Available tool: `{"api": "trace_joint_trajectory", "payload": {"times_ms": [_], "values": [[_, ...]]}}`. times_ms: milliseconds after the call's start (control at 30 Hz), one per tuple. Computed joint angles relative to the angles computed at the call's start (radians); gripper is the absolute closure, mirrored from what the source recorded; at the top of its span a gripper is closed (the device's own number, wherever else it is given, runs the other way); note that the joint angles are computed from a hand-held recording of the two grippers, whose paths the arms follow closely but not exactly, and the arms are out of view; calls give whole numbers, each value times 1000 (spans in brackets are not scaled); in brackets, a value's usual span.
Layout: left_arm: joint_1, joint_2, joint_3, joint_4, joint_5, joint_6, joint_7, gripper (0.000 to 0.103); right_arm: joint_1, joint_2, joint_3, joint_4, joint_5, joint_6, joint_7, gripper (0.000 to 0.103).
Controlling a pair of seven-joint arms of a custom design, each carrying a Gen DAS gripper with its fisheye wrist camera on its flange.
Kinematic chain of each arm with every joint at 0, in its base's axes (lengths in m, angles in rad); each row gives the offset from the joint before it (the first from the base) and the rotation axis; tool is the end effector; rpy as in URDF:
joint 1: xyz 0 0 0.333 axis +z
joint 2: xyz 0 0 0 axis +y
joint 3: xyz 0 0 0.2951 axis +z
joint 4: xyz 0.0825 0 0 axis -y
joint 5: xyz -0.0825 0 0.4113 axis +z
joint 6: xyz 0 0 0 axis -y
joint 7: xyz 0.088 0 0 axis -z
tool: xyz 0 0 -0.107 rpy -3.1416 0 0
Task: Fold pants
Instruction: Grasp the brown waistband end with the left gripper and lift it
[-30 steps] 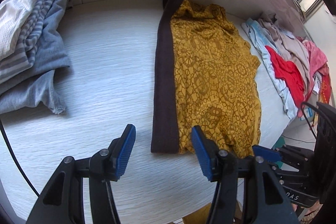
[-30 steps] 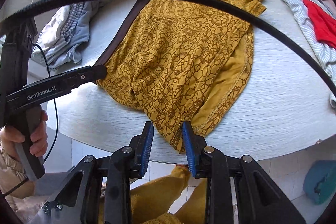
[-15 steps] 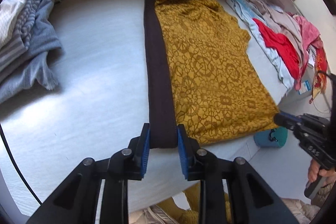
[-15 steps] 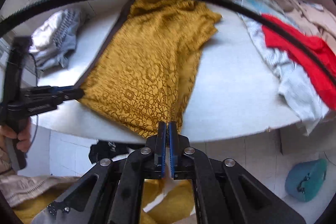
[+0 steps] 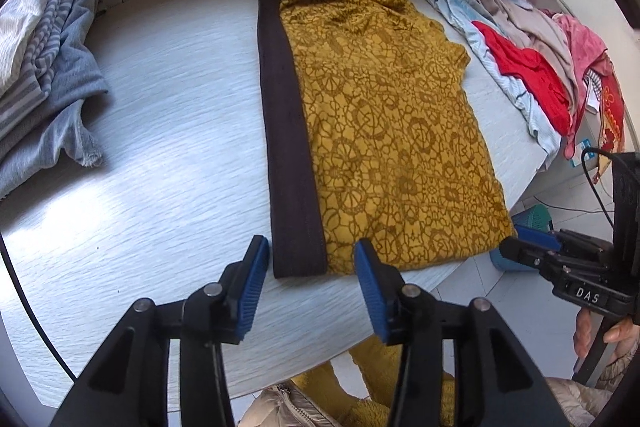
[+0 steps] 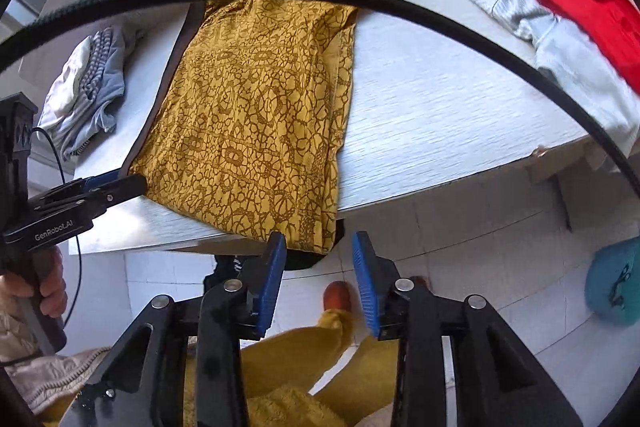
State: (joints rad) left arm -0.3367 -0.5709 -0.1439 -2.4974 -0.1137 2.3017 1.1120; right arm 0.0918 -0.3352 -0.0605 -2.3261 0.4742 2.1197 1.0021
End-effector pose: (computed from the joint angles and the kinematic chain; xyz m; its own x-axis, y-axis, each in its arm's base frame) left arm 0.3937 -0.2103 0.4900 0.0152 -0.9823 0.1866 -0.9470 -0.0740 -0.3125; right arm 0.4922 0.0353 0.4563 0.3943 -0.8584 -0.3280 -0.9063 -0.3042 -0.2934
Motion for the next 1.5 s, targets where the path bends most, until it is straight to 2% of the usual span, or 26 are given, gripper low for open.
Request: {"api": "trace_joint_trajectory", "payload": {"times_ms": [67, 100, 167, 200, 300, 500, 700, 867, 1100, 1233, 1333, 1400, 1500], "values": [[3, 10, -6, 8, 11, 0, -2, 60, 3, -2, 1, -5, 8, -3, 6, 68], [7, 13, -12, 12, 22, -6, -7, 75, 4, -3, 4, -8, 6, 2, 9, 68], [9, 9, -13, 11, 30, -15, -13, 79, 7, -10, 6, -17, 12, 19, 13, 71], [3, -2, 0, 0, 8, -8, -13, 79, 7, -17, 1, -23, 20, 26, 8, 85], [-7, -32, 20, -20, -33, -5, -12, 80, 7, -49, -11, -40, 45, 42, -8, 96], [-24, -59, 35, 2, -70, -67, 24, 80, -8, -117, -25, -61, 36, 2, -33, 96], [6, -25, 26, 84, -75, -122, -6, 80, -9, -89, -37, -5, 57, -39, -31, 96], [48, 59, 16, 183, -43, -126, -36, 79, 2, 11, -44, 128, 107, -54, -85, 96], [102, 251, -9, 335, 4, -118, -100, 79, 13, 199, -1, 320, 105, -26, -102, 96], [124, 329, -21, 389, 36, -124, -136, 78, 15, 325, 25, 429, 71, -19, -89, 96], [131, 342, -19, 393, 24, -115, -140, 65, 10, 400, 36, 490, 51, -30, -67, 94], [137, 328, -25, 385, 47, -110, -154, 55, 4, 421, 39, 508, 36, -24, -47, 84], [143, 298, -34, 374, 93, -109, -179, 51, -12, 414, 40, 501, 70, -10, -78, 80]]}}
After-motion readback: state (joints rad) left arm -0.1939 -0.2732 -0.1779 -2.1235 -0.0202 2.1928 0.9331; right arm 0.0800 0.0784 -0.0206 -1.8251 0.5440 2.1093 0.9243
